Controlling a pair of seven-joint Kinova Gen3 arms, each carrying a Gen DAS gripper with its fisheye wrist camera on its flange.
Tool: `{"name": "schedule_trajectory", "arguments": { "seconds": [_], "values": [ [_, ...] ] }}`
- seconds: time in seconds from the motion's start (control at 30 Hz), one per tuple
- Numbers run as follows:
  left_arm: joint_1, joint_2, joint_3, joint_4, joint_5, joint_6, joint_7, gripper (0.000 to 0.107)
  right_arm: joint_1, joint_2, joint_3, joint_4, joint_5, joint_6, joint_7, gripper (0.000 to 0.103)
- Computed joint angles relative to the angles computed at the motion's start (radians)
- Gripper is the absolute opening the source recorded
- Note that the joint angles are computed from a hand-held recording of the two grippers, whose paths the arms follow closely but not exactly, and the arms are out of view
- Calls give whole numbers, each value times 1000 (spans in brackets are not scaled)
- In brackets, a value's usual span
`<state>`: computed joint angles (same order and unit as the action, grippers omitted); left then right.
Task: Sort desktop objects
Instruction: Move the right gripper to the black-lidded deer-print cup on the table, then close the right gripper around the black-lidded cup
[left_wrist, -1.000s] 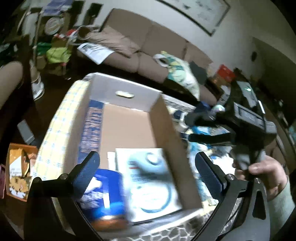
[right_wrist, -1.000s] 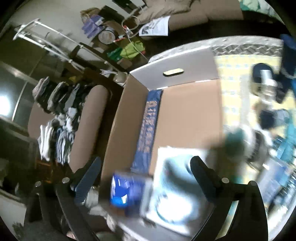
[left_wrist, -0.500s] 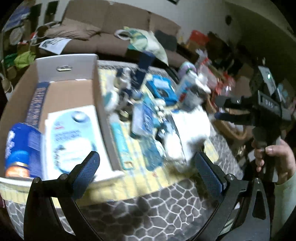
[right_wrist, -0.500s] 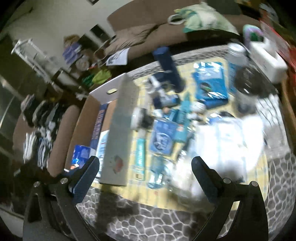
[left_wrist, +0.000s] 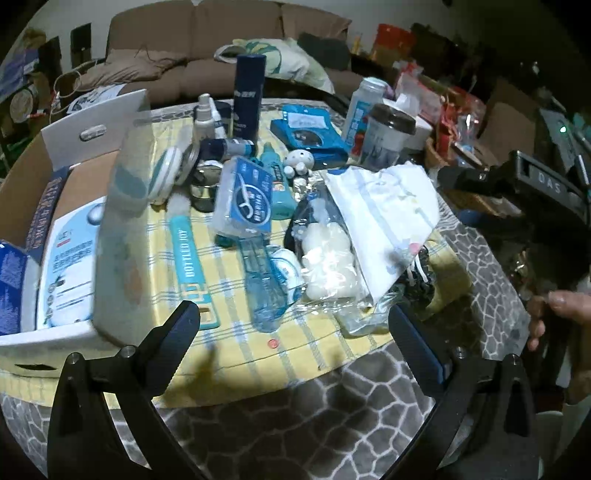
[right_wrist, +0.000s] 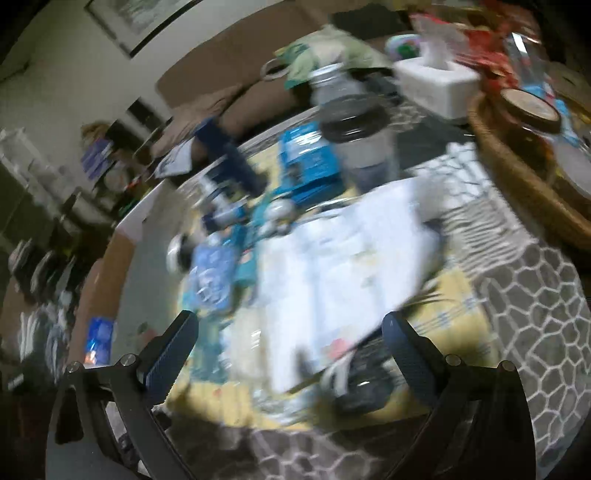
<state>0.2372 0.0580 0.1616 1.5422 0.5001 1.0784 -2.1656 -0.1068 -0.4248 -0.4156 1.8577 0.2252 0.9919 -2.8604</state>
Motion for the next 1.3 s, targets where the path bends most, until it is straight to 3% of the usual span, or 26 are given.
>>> {"name": "schedule_trajectory", "arguments": {
  "seconds": [0.13,0.37,0.73,0.97,1.17,1.3],
  "values": [
    [25,33,18,-13,-20,-13,35,102,63,-52,30,55,12,13,-21,102],
    [64,81,43,-30,-51,-50,80,102,98,-117,123,145,-27,-58,14,102],
    [78,167,60,-171,-65,-36,114,102,150,-82,137,130,-22,-124,115,102],
    [76,210,68,-214,-71,-36,118,102,167,96,165,4,89,-142,209,103],
    [74,241,75,-220,-65,-21,111,102,90,280,191,-126,200,-68,284,103],
    [69,258,76,-235,-57,-16,113,102,41,340,228,-148,240,-59,276,102]
  ]
}}
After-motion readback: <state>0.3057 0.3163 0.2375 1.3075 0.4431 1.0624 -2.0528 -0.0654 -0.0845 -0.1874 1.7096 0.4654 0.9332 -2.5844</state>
